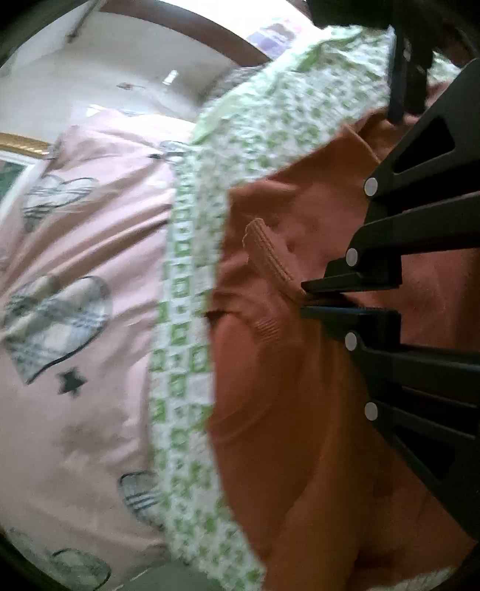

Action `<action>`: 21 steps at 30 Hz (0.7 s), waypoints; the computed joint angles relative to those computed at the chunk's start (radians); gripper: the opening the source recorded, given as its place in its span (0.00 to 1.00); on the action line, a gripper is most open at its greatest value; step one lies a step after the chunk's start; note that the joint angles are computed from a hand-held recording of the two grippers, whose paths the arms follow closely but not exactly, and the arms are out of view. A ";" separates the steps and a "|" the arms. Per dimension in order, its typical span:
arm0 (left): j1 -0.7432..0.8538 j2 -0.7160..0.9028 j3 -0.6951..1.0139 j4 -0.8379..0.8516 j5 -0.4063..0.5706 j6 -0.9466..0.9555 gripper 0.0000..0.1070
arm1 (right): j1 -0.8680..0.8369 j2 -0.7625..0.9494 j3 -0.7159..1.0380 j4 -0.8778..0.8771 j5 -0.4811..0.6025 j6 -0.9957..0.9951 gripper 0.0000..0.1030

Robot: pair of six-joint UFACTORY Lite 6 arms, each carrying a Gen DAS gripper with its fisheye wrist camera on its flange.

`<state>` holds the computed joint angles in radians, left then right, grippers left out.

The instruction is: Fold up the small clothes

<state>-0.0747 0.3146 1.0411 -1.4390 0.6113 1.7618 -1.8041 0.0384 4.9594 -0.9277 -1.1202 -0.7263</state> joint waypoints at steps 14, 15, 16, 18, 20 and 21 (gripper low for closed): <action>0.337 -0.106 -0.161 0.112 0.052 0.081 0.46 | -0.236 -0.036 0.022 -0.044 0.243 -0.012 0.49; 0.402 -0.098 -0.151 0.102 0.038 0.091 0.48 | -0.260 -0.047 0.017 -0.041 0.267 -0.019 0.49; 0.435 -0.088 -0.137 0.095 0.014 0.085 0.50 | -0.302 -0.070 0.003 -0.021 0.303 -0.043 0.49; 0.502 -0.034 -0.076 0.090 -0.046 0.062 0.50 | -0.376 -0.124 -0.032 0.023 0.365 -0.111 0.49; 0.555 0.058 0.029 0.134 -0.069 -0.014 0.50 | -0.439 -0.180 -0.069 0.083 0.417 -0.180 0.49; 0.573 0.122 0.106 0.198 -0.069 -0.100 0.50 | -0.485 -0.225 -0.096 0.127 0.459 -0.216 0.49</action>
